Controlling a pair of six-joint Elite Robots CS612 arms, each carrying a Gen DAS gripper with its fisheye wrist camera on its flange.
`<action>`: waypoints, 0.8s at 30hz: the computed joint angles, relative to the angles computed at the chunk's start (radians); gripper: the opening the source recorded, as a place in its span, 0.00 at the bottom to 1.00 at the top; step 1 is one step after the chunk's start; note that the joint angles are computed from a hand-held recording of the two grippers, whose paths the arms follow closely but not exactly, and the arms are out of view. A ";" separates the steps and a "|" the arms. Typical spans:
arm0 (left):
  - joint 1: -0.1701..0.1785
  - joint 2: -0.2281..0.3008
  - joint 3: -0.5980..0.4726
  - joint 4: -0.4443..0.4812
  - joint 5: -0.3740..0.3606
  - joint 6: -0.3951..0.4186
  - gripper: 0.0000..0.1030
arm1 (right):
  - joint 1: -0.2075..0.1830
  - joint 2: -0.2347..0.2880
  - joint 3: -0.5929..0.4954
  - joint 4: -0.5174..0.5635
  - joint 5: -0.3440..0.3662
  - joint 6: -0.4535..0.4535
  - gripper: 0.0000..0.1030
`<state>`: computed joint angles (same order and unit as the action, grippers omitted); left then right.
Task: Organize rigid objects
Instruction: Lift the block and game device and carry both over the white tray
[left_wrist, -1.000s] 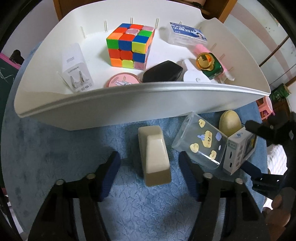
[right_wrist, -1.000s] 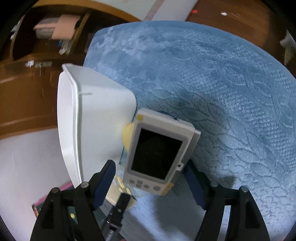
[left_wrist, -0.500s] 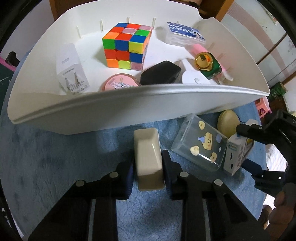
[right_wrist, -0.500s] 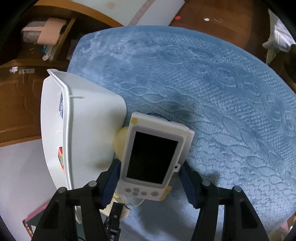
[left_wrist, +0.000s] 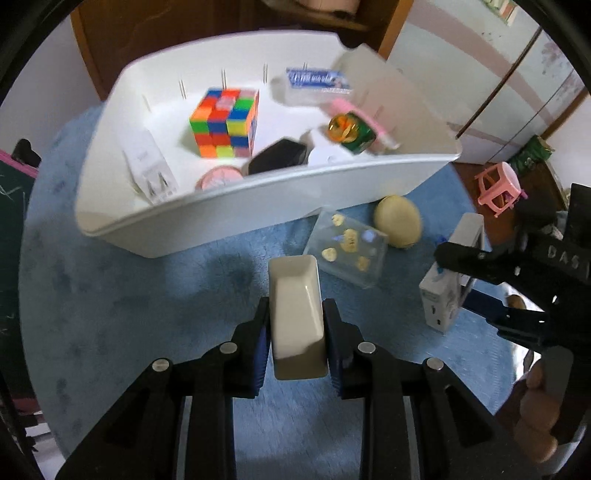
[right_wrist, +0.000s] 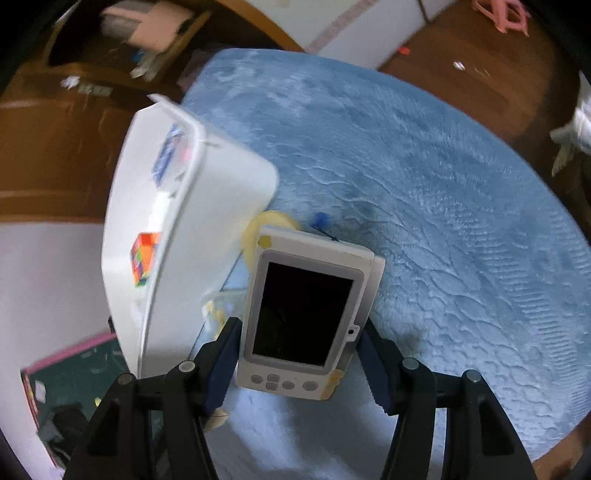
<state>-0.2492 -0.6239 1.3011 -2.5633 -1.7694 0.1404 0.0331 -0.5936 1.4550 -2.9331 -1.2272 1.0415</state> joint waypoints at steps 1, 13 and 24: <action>0.001 -0.011 0.008 -0.009 -0.005 -0.006 0.28 | 0.003 -0.011 0.009 -0.005 -0.010 -0.024 0.60; 0.015 -0.076 -0.013 -0.153 0.009 -0.095 0.28 | 0.045 -0.086 -0.007 -0.133 -0.080 -0.250 0.60; 0.019 -0.027 -0.195 -0.187 0.042 -0.096 0.28 | 0.039 -0.087 -0.121 -0.227 -0.103 -0.324 0.60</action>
<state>-0.2302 -0.6506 1.1061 -2.7498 -1.7277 0.0442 0.0721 -0.6809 1.3339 -3.1598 -1.3305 0.7171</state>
